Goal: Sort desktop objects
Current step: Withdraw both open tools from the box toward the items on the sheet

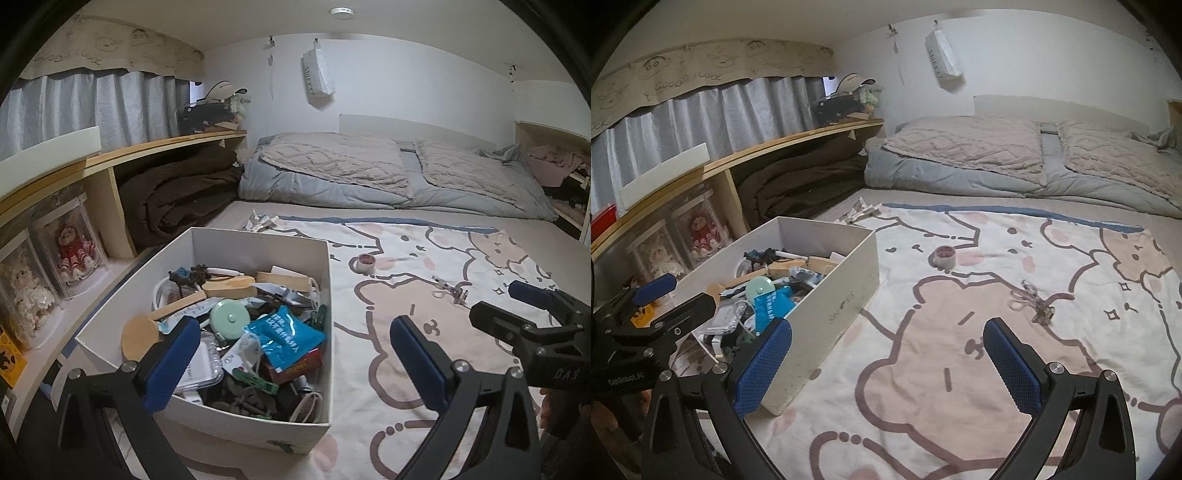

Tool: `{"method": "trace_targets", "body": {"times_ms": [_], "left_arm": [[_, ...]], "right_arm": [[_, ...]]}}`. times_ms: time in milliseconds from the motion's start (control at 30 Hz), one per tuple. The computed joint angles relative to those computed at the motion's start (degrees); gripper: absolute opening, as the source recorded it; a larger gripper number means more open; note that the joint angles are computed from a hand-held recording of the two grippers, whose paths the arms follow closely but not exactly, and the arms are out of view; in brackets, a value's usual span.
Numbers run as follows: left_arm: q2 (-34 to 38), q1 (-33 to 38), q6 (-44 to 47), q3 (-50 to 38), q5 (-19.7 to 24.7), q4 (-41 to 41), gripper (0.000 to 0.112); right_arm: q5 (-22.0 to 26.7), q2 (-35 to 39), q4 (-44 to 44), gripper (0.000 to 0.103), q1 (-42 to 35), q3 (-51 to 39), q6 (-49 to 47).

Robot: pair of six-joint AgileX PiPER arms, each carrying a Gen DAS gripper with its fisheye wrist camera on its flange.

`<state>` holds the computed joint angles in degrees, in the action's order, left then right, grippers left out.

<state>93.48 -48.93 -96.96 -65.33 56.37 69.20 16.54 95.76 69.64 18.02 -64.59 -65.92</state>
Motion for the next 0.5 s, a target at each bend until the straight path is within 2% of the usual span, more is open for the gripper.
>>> {"method": "trace_targets", "body": {"times_ms": [167, 500], "left_arm": [[1.8, -0.3, -0.3, -1.6, -1.1, 0.1, 0.103], [6.5, -2.0, 1.8, -7.0, -1.9, -0.9, 0.103]], "right_arm": [[2.8, -0.9, 5.0, 0.103, -3.0, 1.7, -4.6], [2.7, -3.5, 7.0, 0.103, -6.7, 5.1, -8.8]]}}
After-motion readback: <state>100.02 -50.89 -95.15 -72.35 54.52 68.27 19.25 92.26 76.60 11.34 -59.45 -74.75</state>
